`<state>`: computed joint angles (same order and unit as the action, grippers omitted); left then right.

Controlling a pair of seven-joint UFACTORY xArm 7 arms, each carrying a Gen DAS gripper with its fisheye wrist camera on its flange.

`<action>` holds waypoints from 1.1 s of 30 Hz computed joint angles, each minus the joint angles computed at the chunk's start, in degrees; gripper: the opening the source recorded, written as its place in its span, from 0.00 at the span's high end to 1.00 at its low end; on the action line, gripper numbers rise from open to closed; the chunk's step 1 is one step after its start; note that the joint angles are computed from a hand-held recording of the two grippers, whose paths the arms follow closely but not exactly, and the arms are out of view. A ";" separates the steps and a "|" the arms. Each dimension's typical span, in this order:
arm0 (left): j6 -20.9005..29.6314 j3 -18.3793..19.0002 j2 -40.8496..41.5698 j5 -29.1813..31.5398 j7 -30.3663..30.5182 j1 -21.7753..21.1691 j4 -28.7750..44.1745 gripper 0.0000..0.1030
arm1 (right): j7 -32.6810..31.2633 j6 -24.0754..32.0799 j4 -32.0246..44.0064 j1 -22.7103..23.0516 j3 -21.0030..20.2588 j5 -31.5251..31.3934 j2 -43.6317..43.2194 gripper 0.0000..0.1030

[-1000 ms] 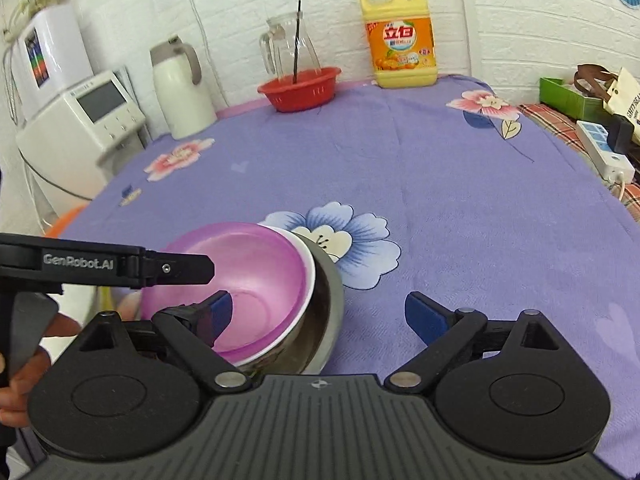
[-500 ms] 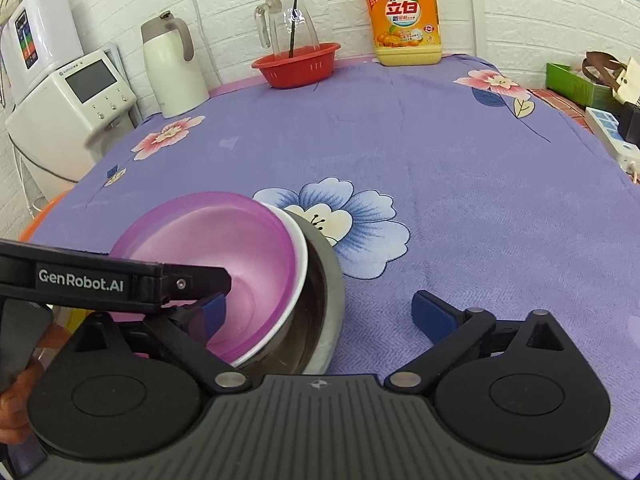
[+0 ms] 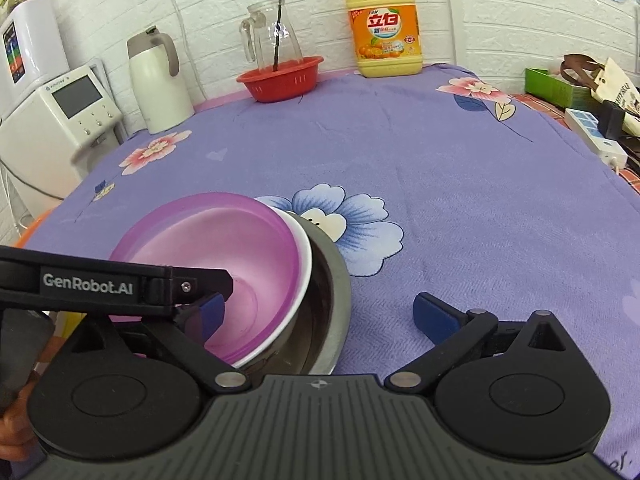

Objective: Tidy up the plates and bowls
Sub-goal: 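Carry the stacked plates and bowls with the left gripper across the table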

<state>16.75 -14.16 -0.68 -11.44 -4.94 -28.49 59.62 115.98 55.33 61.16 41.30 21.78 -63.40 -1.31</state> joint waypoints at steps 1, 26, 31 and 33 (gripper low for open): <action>-0.15 0.01 -0.11 -0.12 0.04 -0.01 -0.16 0.21 | 0.93 0.01 -0.18 0.09 0.09 -0.32 -0.07 0.00; -4.89 1.81 -7.10 -13.61 8.12 -3.27 -6.42 0.60 | 3.53 9.50 9.44 7.09 -0.16 -3.09 6.35 0.14; -6.71 5.22 -11.80 -17.62 10.86 -4.92 -9.07 0.60 | 0.56 9.80 14.23 9.38 -1.33 -5.78 8.96 0.02; -6.92 6.50 -13.90 -17.79 11.57 -5.00 -10.48 0.59 | 0.07 9.03 16.79 10.30 -2.13 -7.47 10.77 0.00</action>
